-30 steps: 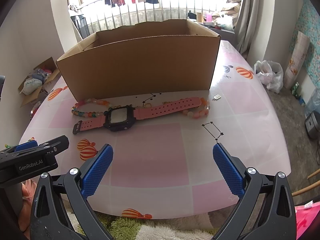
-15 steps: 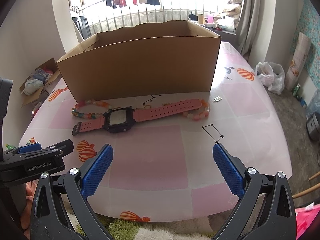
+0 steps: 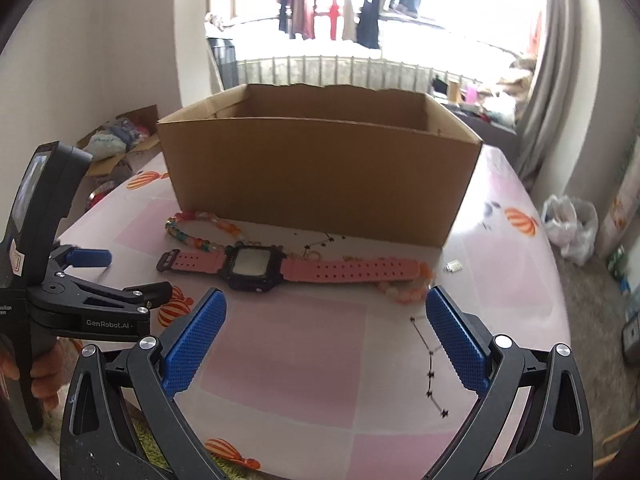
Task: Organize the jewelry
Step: 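Close the right gripper on the watch face while the left gripper grasps the strap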
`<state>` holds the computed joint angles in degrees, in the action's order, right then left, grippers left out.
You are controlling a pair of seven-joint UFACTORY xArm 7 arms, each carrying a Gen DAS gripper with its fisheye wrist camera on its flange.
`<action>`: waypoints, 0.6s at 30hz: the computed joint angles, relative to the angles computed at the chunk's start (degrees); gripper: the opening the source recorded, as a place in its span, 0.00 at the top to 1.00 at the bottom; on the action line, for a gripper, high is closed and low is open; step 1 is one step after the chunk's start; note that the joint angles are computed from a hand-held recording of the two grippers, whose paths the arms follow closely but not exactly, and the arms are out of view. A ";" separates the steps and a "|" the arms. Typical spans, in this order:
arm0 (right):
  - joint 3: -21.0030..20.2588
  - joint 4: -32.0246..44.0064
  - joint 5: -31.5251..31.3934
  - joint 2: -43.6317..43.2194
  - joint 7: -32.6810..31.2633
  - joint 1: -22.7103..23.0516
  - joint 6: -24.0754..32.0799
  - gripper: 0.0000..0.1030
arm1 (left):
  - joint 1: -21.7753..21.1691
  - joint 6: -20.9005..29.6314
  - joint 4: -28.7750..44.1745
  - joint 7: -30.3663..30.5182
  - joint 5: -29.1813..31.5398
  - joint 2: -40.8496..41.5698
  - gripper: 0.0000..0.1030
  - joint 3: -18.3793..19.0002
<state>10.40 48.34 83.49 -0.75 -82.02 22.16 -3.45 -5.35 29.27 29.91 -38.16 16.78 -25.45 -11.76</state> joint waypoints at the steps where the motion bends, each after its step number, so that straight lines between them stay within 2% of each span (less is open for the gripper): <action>1: -0.31 0.74 0.21 0.12 -2.71 -0.28 2.07 0.07 | -0.77 -2.29 -1.18 1.35 -0.86 -0.48 0.04 1.23; 2: -0.60 1.28 -1.80 0.41 -3.03 -0.71 4.33 0.07 | -1.10 -4.47 -2.28 2.21 -1.53 -1.00 0.04 1.97; 5: -1.59 3.13 -15.08 1.44 3.64 -2.53 13.55 0.07 | -1.64 -10.47 -4.88 5.33 -3.86 -1.86 0.04 3.82; 8: -1.25 6.52 -20.55 3.58 2.36 -3.82 19.46 0.10 | -1.48 -12.39 -4.81 7.85 -5.85 -1.08 0.04 4.47; 11: -0.64 9.69 -28.99 6.62 5.56 -4.70 22.99 0.19 | -3.03 -15.47 -5.76 11.89 -9.75 -0.89 0.04 7.19; 13: -0.48 11.81 -36.18 8.83 10.05 -5.23 25.56 0.31 | -2.14 -15.11 -5.48 12.68 -10.17 -0.78 0.04 5.91; 16: 0.21 12.82 -43.75 10.29 12.99 -6.24 28.23 0.40 | -0.41 -15.10 -5.57 12.79 -9.56 -0.66 0.04 3.91; 18: 0.59 13.32 -48.10 10.86 13.73 -6.74 29.44 0.43 | -1.42 -17.79 -6.42 13.97 -10.79 -0.75 0.04 5.03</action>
<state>10.99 61.66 35.39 10.10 -68.29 15.43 25.99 -6.77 11.48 23.49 -24.19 5.99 -26.20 -6.73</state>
